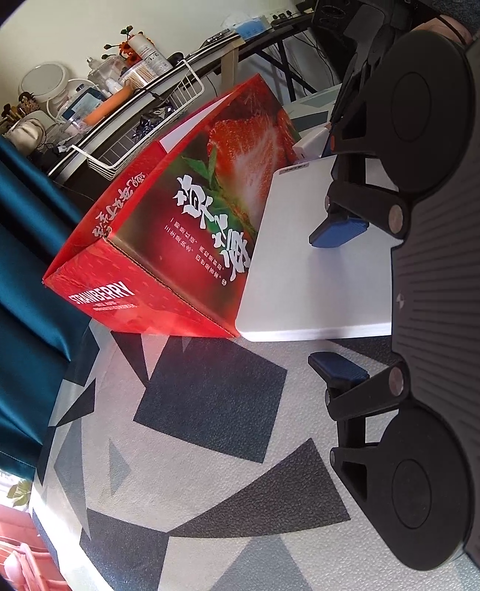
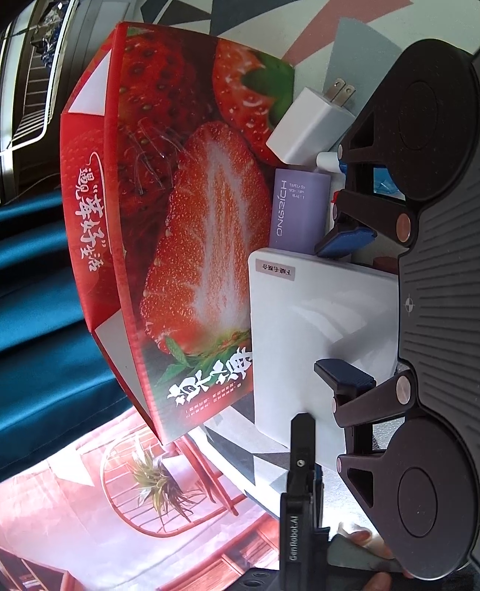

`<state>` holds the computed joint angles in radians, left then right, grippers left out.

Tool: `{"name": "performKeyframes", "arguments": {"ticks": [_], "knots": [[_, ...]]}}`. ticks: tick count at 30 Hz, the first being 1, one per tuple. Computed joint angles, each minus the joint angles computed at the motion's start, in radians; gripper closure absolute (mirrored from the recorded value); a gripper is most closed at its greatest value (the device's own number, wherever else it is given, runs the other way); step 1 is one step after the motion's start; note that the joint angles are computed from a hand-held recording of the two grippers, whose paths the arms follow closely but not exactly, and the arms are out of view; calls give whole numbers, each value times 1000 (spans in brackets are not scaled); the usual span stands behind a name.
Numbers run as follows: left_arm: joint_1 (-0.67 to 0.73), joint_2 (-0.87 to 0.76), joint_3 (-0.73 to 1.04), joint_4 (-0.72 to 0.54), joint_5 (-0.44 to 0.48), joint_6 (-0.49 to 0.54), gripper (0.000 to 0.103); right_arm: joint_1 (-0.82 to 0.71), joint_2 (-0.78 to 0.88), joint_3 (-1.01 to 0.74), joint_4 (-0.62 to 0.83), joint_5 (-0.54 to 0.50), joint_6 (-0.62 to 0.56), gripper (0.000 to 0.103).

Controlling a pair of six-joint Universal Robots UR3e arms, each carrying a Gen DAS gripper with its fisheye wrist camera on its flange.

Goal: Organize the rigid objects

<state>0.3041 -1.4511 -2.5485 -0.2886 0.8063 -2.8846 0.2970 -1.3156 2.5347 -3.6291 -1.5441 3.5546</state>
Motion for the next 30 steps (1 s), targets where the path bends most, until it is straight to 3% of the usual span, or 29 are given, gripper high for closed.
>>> {"name": "performKeyframes", "arguments": {"ticks": [6, 10, 16, 20, 30], "knots": [[-85, -53, 38, 65, 46, -25, 35, -39, -31, -39, 103, 60, -94, 38], [-100, -23, 29, 72, 65, -23, 36, -41, -39, -48, 125, 67, -94, 37], [-150, 42, 16, 135, 118, -39, 36, 1, -75, -36, 119, -2, -106, 40], [-176, 66, 24, 144, 136, -63, 36, 18, -108, -19, 102, -47, -87, 48], [-248, 96, 70, 162, 180, -134, 35, 26, -200, 16, 101, -111, -56, 52]]}}
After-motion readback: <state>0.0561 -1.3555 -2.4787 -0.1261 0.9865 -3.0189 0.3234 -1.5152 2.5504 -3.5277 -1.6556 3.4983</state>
